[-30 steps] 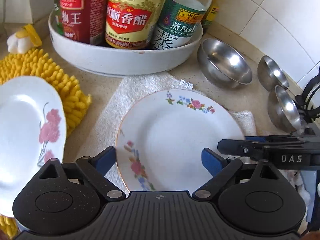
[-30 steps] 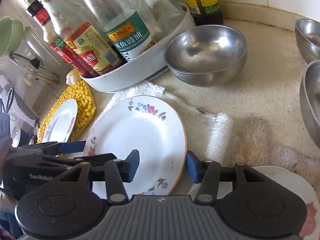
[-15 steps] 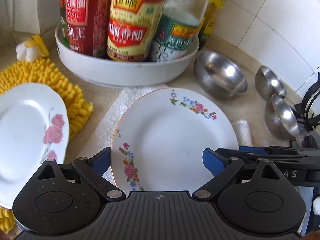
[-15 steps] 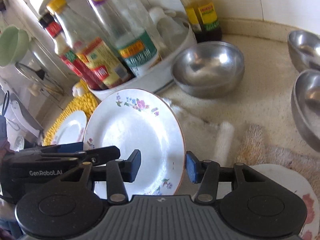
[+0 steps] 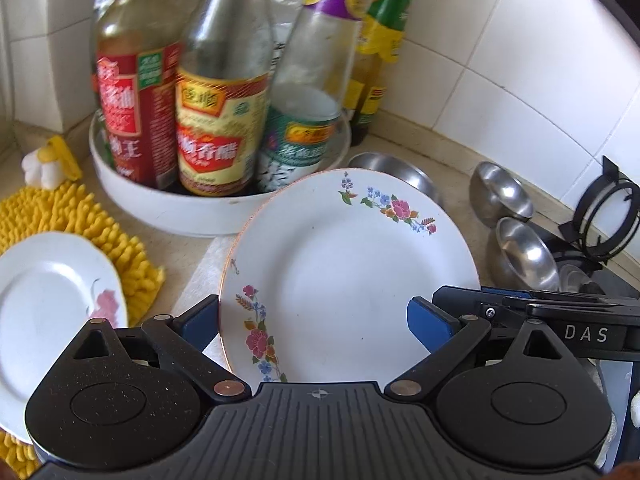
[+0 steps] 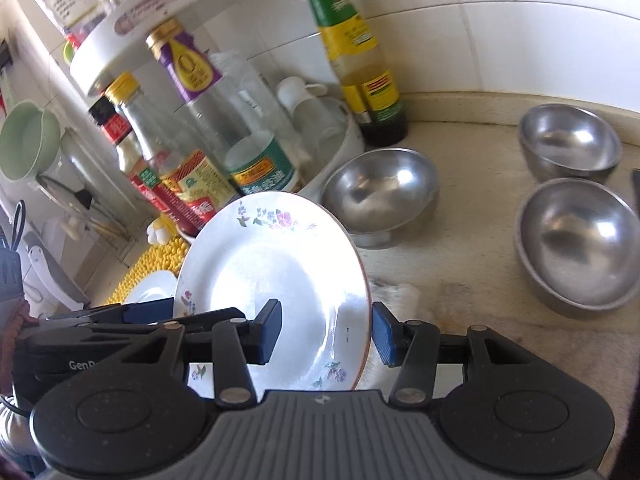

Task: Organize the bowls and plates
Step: 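Lift the multicolour-flower plate and carry it toward the pink-flower plate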

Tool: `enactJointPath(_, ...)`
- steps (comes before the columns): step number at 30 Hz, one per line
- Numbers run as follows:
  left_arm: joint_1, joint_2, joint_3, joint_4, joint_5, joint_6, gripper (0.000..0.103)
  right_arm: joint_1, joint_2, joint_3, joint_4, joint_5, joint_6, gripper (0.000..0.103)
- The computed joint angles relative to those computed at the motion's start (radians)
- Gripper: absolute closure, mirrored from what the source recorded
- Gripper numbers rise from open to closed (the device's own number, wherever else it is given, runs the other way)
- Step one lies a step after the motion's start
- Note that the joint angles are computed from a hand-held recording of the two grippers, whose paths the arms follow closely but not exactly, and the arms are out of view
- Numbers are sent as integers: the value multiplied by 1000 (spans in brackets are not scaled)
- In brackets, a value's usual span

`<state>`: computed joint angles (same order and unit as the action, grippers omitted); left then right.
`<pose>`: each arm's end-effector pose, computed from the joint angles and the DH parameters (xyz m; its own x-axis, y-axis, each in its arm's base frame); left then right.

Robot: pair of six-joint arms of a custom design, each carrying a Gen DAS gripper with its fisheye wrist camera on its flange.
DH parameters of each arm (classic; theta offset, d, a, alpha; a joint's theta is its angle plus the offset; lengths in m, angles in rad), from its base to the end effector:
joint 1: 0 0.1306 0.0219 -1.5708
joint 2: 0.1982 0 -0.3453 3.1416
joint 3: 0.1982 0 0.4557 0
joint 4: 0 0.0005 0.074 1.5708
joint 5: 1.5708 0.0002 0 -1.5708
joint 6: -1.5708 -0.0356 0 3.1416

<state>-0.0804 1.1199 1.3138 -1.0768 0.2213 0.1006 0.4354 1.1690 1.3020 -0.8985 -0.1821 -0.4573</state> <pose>0.4495 -0.0446 0.4686 -0.7880 -0.0348 -0.6147 0.1388 0.9626 -0.2325 0.4347 0.2088 0.4535 -0.7991 0.1072 -0.5915 -0.2010 0.8797 0.4309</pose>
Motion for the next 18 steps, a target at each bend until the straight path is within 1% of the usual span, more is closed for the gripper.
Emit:
enactJointPath(11,-58,20,22,-27,79,-78,4,-10,-134,-87,-72,101,-100,52)
enactJointPath(18,-99,32,29,-44,127,-130,4,-7,-214,-134,-136,168,-171,52)
